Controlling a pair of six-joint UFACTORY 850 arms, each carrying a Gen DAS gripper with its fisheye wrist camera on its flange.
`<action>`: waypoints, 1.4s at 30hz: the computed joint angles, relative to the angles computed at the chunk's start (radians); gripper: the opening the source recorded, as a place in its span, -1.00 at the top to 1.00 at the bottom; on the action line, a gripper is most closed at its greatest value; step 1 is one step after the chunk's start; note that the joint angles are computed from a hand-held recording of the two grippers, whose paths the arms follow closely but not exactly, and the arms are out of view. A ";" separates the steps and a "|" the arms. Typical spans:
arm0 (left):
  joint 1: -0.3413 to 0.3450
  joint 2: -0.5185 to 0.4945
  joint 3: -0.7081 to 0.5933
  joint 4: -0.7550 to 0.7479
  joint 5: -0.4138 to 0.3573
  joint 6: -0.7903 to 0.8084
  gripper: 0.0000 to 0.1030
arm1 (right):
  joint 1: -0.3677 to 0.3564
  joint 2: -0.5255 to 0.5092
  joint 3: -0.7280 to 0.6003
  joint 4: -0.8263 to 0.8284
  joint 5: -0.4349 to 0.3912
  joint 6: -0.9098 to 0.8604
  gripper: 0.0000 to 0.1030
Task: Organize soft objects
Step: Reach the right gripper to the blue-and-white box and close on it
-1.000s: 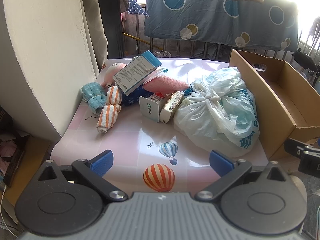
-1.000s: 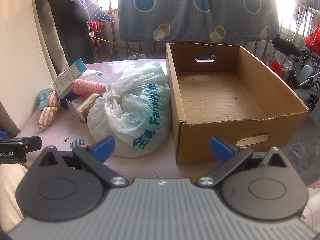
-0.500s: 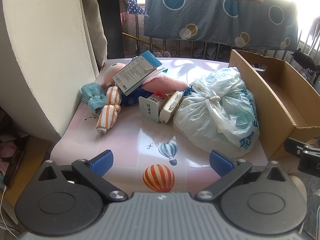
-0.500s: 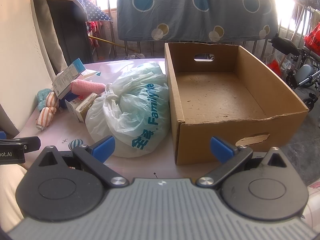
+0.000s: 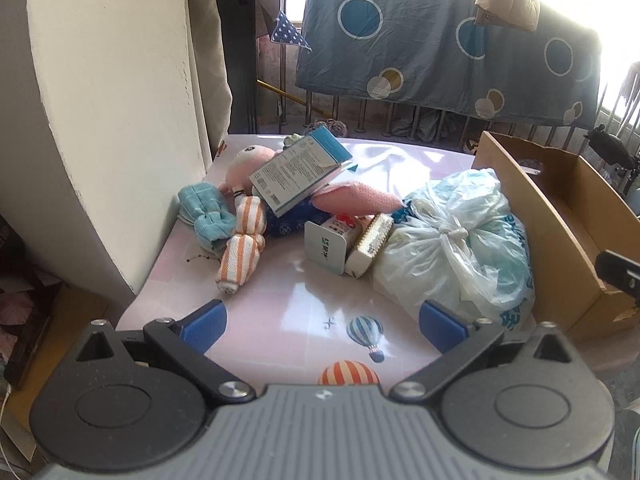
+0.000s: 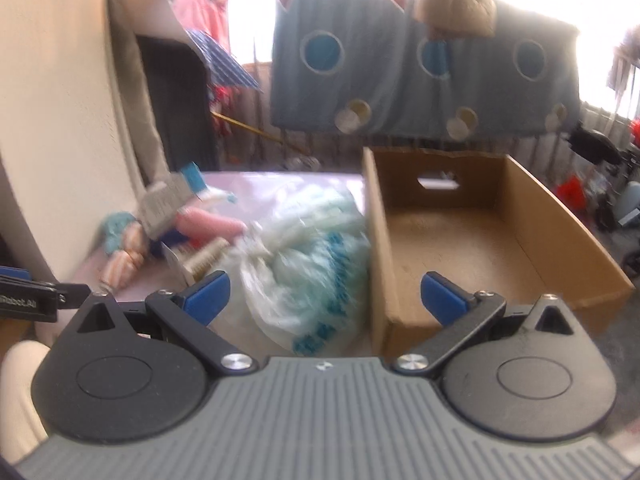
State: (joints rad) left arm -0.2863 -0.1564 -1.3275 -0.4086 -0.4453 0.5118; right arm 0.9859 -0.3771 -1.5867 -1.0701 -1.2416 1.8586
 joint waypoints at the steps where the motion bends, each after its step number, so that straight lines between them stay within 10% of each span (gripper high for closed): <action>1: 0.009 -0.011 -0.016 -0.016 -0.002 0.025 -1.00 | -0.008 0.004 0.001 -0.032 0.034 0.010 -0.98; 9: 0.018 -0.142 -0.114 0.001 0.206 0.161 -0.99 | -0.173 -0.022 -0.039 -0.170 0.462 0.149 -0.98; 16: 0.022 -0.314 -0.255 -0.348 0.239 0.691 -0.85 | -0.351 -0.211 -0.257 0.009 0.814 0.100 -0.95; 29: 0.008 -0.661 -0.685 -0.224 -0.016 0.731 -0.96 | -0.498 -0.674 -0.832 0.904 0.823 -0.594 -0.61; 42: -0.023 -0.827 -0.932 0.063 -0.129 0.486 -0.94 | -0.536 -0.707 -0.797 1.247 0.940 -0.826 0.15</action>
State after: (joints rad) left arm -0.3090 -0.9833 -2.2593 -0.3458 -0.5748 0.9977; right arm 0.4501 -1.0840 -2.3840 0.1771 -0.3014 1.0329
